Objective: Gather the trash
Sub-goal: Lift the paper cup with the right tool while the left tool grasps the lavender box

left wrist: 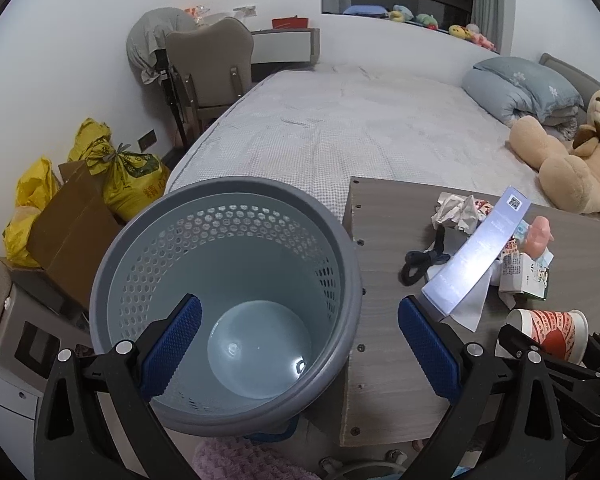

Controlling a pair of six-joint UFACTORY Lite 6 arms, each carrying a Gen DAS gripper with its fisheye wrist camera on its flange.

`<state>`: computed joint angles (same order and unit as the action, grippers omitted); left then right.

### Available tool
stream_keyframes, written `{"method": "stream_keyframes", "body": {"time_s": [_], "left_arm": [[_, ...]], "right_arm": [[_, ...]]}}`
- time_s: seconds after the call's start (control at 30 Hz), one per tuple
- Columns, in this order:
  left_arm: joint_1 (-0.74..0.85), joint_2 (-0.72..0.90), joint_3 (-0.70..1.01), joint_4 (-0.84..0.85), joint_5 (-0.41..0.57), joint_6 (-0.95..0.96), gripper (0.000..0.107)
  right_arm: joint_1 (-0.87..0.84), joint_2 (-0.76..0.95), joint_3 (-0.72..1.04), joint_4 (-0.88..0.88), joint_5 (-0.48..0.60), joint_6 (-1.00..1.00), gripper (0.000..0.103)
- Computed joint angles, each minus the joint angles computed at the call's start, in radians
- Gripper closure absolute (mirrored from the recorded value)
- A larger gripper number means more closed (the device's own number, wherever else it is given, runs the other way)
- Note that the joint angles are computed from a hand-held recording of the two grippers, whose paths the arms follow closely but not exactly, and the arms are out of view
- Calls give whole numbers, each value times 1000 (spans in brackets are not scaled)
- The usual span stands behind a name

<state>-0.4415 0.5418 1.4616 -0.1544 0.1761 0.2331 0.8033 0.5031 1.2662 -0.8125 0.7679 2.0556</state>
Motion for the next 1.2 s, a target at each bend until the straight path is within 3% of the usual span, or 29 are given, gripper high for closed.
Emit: {"method": "stream_keyframes", "body": {"time_s": [0.2, 0.53, 0.87, 1.03, 1.13, 1.2], "left_arm": [[-75, 45, 49, -55, -5, 79, 10], [-147, 221, 280, -287, 88, 351, 10], [-179, 478, 633, -143, 244, 266, 10], [-184, 527, 702, -210, 297, 342, 11], [-183, 575, 775, -239, 345, 362, 25], [-188, 633, 870, -221, 404, 336, 44]], "right_arm": [[36, -141, -159, -56, 30, 77, 40], [58, -310, -354, -117, 33, 160, 40], [30, -421, -489, -183, -25, 246, 40], [17, -440, -522, -210, -50, 274, 40], [19, -445, -531, -218, -53, 286, 40], [17, -444, -529, -218, -53, 284, 40]]}}
